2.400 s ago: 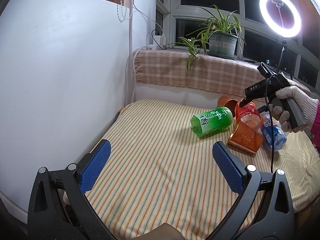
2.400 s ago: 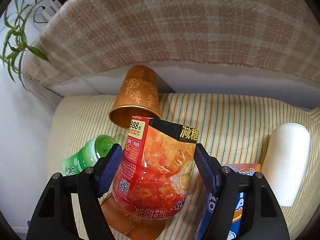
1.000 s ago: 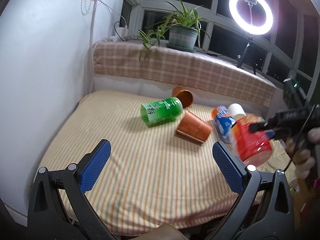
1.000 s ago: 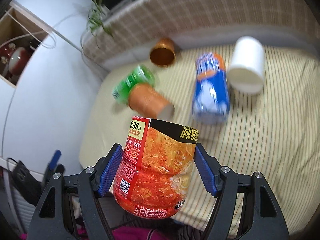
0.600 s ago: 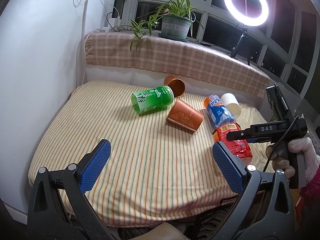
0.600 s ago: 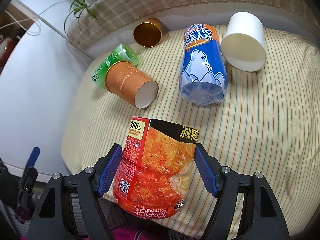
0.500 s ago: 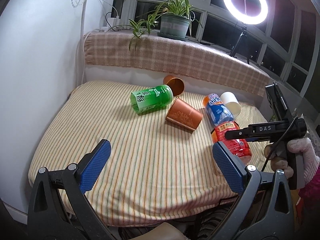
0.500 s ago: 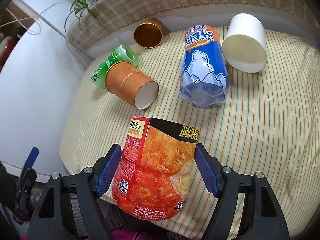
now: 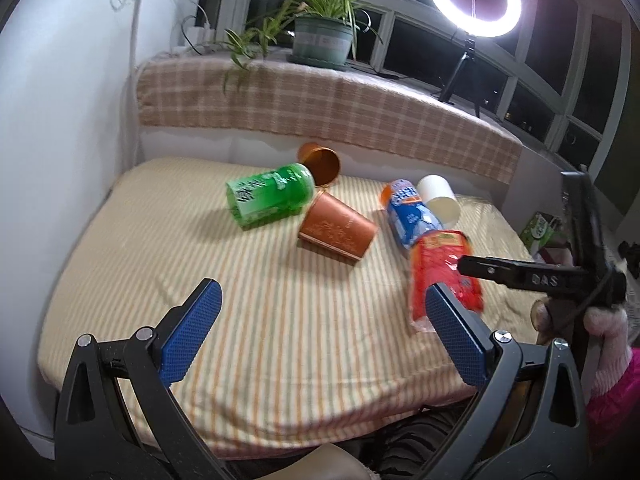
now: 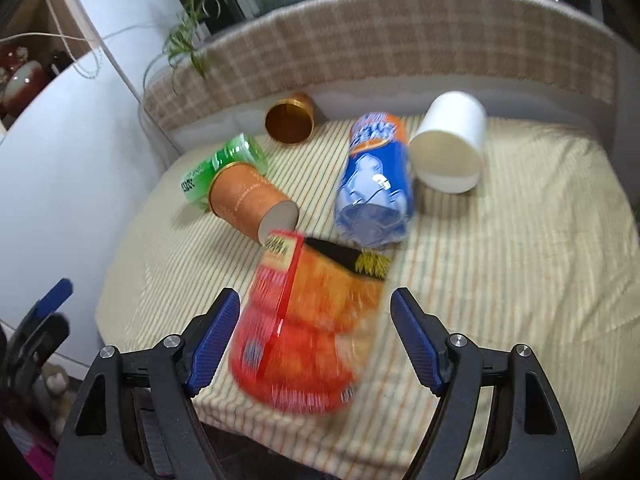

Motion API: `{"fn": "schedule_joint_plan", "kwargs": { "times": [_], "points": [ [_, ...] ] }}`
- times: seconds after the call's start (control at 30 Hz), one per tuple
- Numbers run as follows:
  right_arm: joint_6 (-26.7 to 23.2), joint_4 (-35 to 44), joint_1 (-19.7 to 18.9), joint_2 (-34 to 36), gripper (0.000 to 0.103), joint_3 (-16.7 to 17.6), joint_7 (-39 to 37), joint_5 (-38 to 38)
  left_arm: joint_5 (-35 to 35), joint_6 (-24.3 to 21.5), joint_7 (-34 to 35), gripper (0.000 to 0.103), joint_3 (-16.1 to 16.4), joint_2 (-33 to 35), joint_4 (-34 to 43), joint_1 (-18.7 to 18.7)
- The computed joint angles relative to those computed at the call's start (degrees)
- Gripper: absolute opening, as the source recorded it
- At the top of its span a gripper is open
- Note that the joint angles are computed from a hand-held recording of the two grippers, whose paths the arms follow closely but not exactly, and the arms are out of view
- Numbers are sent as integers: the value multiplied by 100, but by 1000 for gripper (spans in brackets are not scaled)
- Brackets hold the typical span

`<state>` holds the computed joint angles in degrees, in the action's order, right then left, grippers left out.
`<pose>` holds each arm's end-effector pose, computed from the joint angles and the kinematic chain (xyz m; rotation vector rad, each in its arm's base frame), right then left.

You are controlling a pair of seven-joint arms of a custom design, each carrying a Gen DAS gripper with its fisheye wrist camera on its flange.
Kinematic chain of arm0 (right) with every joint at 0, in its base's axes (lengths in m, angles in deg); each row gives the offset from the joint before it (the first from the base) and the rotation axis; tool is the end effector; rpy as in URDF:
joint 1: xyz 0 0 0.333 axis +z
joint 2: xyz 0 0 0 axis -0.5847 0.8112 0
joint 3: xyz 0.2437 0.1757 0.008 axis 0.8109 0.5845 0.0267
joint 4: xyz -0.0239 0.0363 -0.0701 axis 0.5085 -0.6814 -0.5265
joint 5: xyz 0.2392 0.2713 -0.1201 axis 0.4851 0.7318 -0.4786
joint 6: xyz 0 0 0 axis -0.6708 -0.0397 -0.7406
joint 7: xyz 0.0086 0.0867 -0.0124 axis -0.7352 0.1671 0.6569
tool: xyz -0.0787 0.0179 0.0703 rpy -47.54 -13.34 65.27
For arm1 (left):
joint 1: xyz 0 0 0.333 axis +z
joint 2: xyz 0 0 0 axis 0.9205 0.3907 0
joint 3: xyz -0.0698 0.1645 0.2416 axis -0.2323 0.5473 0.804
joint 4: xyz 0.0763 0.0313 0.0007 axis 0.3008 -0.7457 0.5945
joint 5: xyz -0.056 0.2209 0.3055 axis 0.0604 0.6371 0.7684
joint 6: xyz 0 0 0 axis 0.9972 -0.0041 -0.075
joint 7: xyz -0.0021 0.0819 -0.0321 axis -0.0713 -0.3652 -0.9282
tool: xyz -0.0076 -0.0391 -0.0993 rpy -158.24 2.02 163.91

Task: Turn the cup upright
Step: 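Lift the red jar with the right tool and carry it toward the left tool, then close the left tool on the red jar body while the right tool releases it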

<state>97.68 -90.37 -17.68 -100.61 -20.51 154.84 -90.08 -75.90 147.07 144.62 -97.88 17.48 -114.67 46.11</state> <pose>0.4555 0.2665 0.5386 -1.6984 1.7877 -0.3110 0.4260 -0.2499 0.5729 -1.6155 1.9750 -1.1326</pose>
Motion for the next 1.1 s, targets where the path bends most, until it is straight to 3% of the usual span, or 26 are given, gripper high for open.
{"fn": "schedule_joint_plan", "kwargs": {
  "times": [0.2,0.37,0.5,0.6,0.8,1.1],
  "points": [
    [-10,-604,-400,-774,78,438,895,-857,-1174,-299,987,103,426,406,431,-597],
    [-433,-911,-721,-1362,78,860,1563,-1407,-2106,-625,1715,103,398,769,863,-623],
    [-827,-1026,-860,-1698,79,1120,2054,-1719,-3258,-1362,2520,103,459,1210,1463,-630],
    [-1039,-1114,-883,-1894,79,1202,2306,-1851,-3749,-1877,2859,103,357,1555,1908,-475],
    [-1370,-1183,-886,-2153,79,1301,2488,-2112,-4184,-2834,2701,103,22,2309,2835,-11],
    [-1330,-1463,-897,-2481,79,1221,2667,-2066,-3649,-3310,2216,103,-606,3130,3745,449]
  ]
}}
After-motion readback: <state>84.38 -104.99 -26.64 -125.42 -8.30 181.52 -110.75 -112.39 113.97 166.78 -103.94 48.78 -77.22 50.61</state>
